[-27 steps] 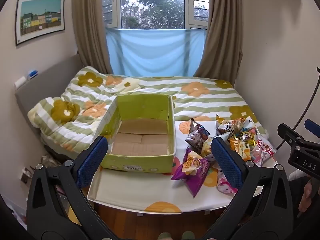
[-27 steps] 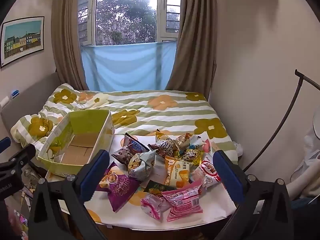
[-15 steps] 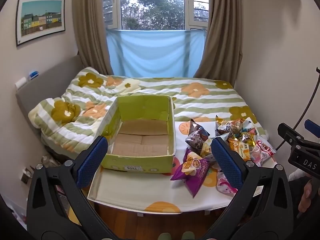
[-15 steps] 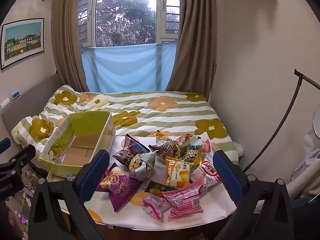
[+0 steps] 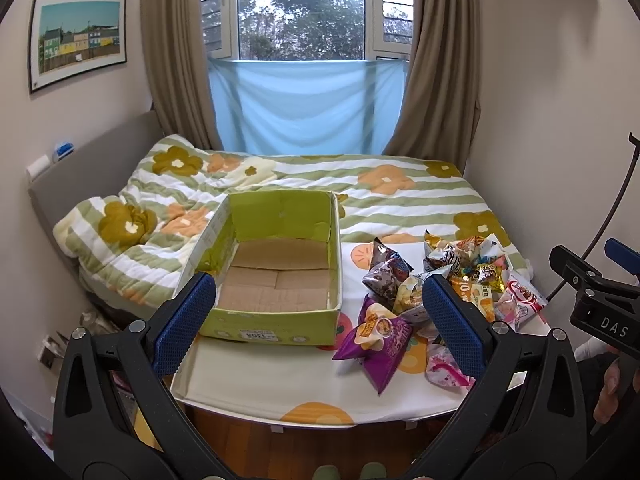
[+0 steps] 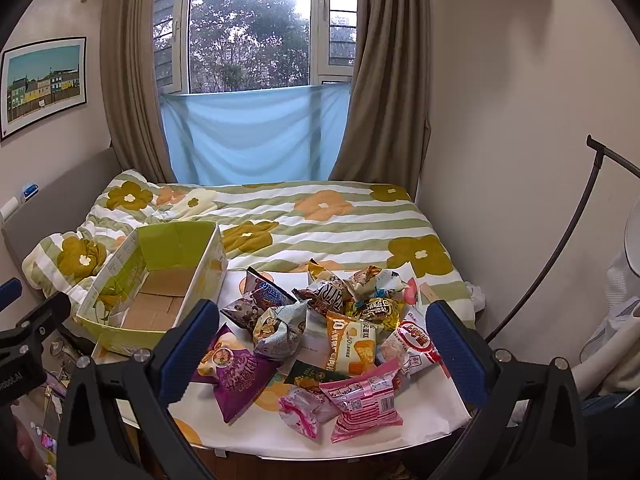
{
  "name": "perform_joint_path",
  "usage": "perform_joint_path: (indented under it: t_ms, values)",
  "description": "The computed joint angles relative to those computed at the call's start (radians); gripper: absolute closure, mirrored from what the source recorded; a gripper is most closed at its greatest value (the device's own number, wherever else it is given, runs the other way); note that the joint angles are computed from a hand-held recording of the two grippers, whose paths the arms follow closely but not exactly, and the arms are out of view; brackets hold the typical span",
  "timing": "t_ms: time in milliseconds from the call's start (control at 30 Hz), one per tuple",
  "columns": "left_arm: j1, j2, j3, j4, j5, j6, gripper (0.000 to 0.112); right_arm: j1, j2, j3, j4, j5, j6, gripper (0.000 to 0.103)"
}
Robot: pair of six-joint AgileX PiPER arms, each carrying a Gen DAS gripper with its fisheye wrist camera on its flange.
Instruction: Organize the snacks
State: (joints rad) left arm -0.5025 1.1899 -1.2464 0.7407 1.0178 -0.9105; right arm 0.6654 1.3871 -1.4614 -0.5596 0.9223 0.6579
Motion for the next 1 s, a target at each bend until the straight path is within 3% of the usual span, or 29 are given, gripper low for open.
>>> perform_joint_path:
  t_ms: [1000]
  values:
    - [0.021,0.029,-0.03,-0.034,-0.007,0.042,0.01,-0.027,0.006,0.008,0.019,-0.021,-0.015,0.0]
